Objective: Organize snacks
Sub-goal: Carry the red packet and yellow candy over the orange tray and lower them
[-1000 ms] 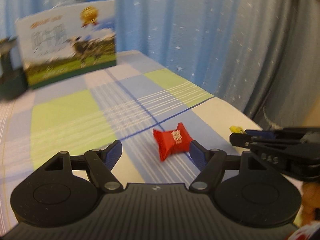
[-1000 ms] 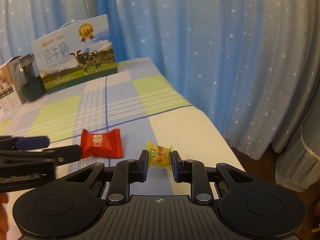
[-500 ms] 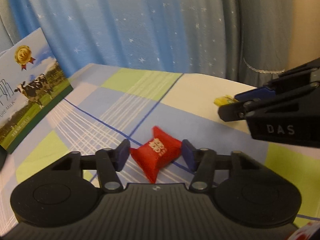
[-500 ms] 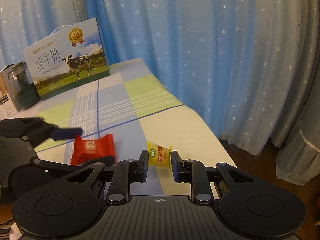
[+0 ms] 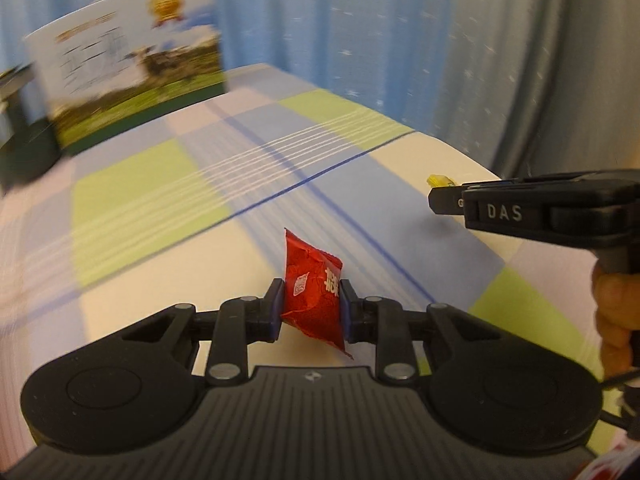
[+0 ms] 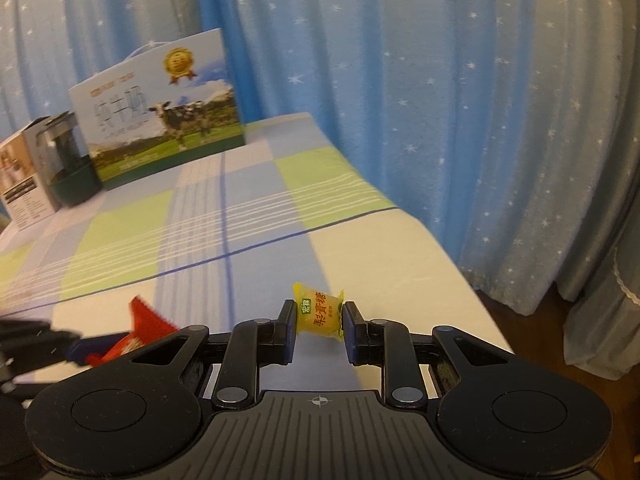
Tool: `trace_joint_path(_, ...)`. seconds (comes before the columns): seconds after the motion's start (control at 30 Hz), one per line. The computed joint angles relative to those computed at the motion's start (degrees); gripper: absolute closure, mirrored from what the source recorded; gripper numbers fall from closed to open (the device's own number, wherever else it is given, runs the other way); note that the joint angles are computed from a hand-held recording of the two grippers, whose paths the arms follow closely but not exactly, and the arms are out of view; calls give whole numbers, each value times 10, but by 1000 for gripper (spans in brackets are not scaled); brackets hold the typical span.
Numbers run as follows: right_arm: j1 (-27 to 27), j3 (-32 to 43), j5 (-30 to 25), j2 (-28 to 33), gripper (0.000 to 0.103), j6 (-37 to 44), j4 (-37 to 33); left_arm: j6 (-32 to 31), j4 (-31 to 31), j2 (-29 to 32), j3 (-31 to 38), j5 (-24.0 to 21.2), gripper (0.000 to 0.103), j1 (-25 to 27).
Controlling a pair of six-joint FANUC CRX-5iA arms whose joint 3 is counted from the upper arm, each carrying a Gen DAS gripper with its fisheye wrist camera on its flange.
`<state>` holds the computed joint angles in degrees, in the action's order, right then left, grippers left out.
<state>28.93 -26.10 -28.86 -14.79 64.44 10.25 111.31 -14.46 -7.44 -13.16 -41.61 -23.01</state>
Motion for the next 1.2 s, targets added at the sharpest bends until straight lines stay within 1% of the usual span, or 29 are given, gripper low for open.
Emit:
trace_joint_path(0.17,24,6,-26,-28,79,46,-39,90,-34,-68,-24,-49,78,-15)
trace_joint_path(0.27,48,-2,-47,-59,79,49,-47,131,-50,-110,-37,-80,78,-25)
trace_joint_path(0.37,84,-22,-62,-100,79,20,-29,183,-64,-155,-50,-117,79,-35)
trace_joint_path(0.43,115,-35,-77,-128,79,-2,-13,207,-76,-181,-52,-143,79,-44)
trace_joint_path(0.53,168,-56,-106,-169,79,-44,13,235,-99,-217,-50,-189,79,-63)
trace_joint_path(0.63,232,-79,-133,-212,79,-105,55,265,-125,-247,-43,-232,79,-88)
trace_joint_path(0.8,349,-108,-183,-272,79,-203,134,312,-171,-290,-27,-310,78,-140)
trace_joint_path(0.97,454,-117,-227,-299,79,-272,198,359,-224,-318,-5,-397,79,-213)
trace_joint_path(1.07,500,-116,-239,-302,79,-300,225,393,-267,-328,9,-458,78,-270)
trace_joint_path(1.2,541,-109,-242,-292,79,-312,244,431,-316,-343,24,-535,79,-337)
